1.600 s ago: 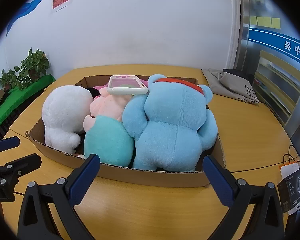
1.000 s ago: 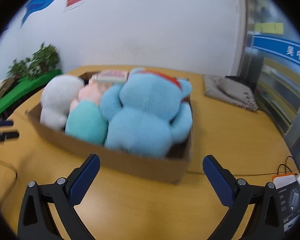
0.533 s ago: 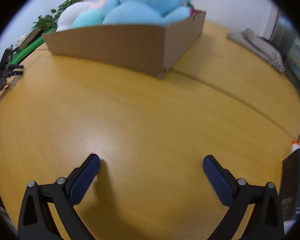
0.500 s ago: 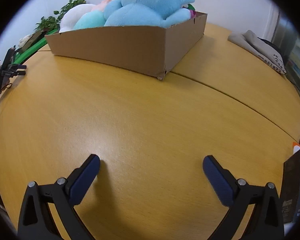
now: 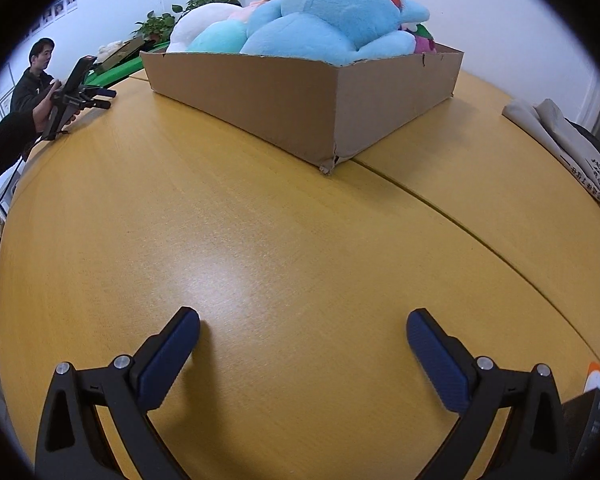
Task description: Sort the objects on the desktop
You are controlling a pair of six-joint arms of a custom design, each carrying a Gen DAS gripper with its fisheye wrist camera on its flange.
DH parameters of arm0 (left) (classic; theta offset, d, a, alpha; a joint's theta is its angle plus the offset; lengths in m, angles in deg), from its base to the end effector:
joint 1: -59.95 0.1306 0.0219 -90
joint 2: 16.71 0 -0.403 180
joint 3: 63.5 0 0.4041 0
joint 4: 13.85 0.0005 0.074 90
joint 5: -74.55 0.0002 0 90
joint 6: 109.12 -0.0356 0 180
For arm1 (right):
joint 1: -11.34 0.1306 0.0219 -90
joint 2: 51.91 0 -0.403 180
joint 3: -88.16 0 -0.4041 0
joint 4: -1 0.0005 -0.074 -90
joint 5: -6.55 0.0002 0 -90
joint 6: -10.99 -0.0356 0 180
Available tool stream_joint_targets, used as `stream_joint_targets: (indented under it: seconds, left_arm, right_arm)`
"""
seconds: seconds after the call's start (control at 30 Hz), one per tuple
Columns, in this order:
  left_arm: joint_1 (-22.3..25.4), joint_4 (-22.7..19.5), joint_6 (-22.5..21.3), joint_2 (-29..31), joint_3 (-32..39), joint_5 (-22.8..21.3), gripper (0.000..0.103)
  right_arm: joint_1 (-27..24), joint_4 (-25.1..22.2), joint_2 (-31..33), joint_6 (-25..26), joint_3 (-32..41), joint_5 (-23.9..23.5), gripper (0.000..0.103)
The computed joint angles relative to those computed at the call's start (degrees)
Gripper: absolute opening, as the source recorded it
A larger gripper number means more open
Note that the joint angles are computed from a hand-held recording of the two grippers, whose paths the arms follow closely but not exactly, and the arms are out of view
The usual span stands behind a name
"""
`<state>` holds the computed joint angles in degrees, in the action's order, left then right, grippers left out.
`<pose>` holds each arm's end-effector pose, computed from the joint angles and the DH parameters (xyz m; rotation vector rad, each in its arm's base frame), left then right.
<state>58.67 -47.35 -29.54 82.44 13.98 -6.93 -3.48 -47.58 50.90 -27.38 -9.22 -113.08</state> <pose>0.5235 -0.0175 0.2895 0.3157 2.5027 -0.1242 0.5151 -0.1186 0.2862 -0.9211 2.3696 0.3011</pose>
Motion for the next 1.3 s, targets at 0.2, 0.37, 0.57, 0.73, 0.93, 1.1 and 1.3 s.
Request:
stream_joint_targets:
  seconds: [0.2,0.37,0.57,0.73,0.93,1.1,1.3]
  left_arm:
    - [0.38,0.24,-0.03,0.88,0.72,0.07,0.103]
    - [-0.76,0.85,1.41,0.29,-0.18,-1.2,0.103]
    - [-0.76,0.78,1.4,0.25,-0.13,-1.21,0.103]
    - [-1.13,0.73,1.68,-0.21,-0.46,-1.44,0.103]
    - [-1.39,0.73,1.87,-0.62,-0.83,-1.61,0.103]
    - [-1.46,0.75,1.88,-0.69,-0.92,-1.69,0.103]
    - [-1.39,0.73,1.8,-0.59,-0.81,-1.64,0.103]
  right_arm:
    - [-0.31,-0.74,0.87,1.59,1.13,-0.43,0.103]
    - [-0.41,-0.85,1.02,1.79,1.44,-0.41,0.103]
    - [-0.62,-1.23,1.23,2.22,1.88,-0.53,0.103]
    - [-0.68,-1.4,1.33,2.37,2.07,-0.56,0.103]
    - [-0.78,-1.58,1.72,2.82,2.5,-0.6,0.103]
    - [-0.71,-1.66,1.77,2.76,2.61,-0.62,0.103]
    - [-0.65,-1.62,1.77,2.68,2.62,-0.59,0.103]
